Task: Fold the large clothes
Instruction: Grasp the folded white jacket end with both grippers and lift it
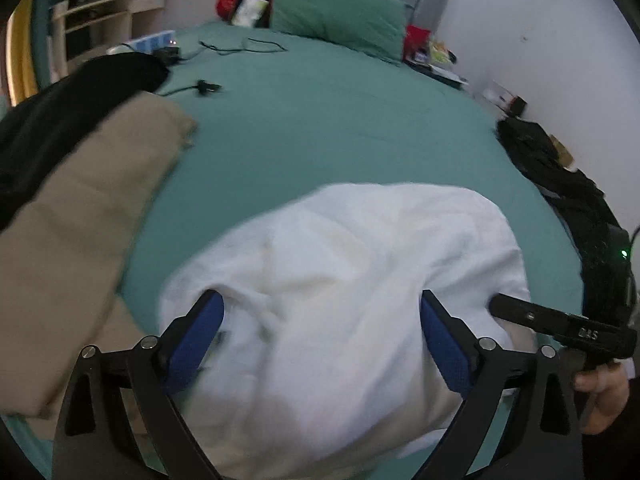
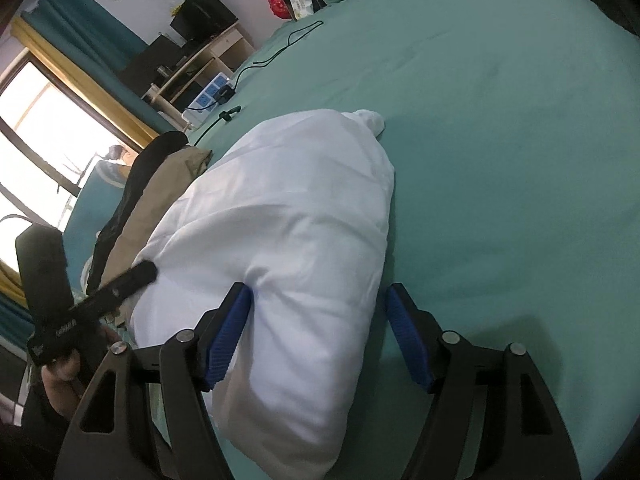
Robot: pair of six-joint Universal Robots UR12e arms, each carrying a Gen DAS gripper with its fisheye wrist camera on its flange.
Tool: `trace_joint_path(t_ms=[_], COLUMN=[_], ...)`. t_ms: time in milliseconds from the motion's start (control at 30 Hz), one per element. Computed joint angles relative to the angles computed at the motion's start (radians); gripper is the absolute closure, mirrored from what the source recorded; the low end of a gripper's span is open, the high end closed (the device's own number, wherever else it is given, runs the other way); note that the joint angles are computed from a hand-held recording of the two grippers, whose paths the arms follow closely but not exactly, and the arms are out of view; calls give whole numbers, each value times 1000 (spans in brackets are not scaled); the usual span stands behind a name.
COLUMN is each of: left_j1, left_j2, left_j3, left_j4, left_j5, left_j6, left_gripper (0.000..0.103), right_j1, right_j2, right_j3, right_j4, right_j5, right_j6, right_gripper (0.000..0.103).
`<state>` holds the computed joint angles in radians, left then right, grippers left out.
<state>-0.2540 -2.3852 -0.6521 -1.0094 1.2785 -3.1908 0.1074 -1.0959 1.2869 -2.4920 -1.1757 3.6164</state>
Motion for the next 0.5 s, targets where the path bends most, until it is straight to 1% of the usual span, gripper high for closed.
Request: trace_joint_path(t_ms=[33,100,133,167,200,233,300,367,400,467,500], left_j1=[6,19,21,16,12,12,17,20,21,28,26], left_j2=[-8,-35,-40,-37,-37,-35,-33,-31,-30,-26,-24], left_j3=[11,49,51,42,45,42,36,31,26,11,6], left_j4=[-22,-100,-107,-87,-92,-94,-97,-102,-102,-103,-102], left_j5=[-10,-64,-74,-53,-39,-45,-75,-101,-123,-200,-217], left_j6=[-22,-85,-107,-98,-87,-91,-116,-115,-113,-100,-85], left_gripper=[6,5,5,5,5,5,5,5,5,5,5], right_j1=[1,4,5,7,6,7,6,7,7,7,8], right_j2=[0,4,5,5,5,5,5,4,4,5,6], right_j3=[-1,-9,-12,-15,-15,-14,-13,-12,-11,-9,-12], right_j4=[2,10,16,20,21,21,17,13,11,9,13], right_j5=[-4,-12,-17,-21,-22,-23,-22,-22,-22,-9,-4], right_j6=[-1,-4,-7,-9,-10,-9,-11,-14,-15,-15,-18], right_gripper=[32,32,32,32,32,32,32,32,32,32,32])
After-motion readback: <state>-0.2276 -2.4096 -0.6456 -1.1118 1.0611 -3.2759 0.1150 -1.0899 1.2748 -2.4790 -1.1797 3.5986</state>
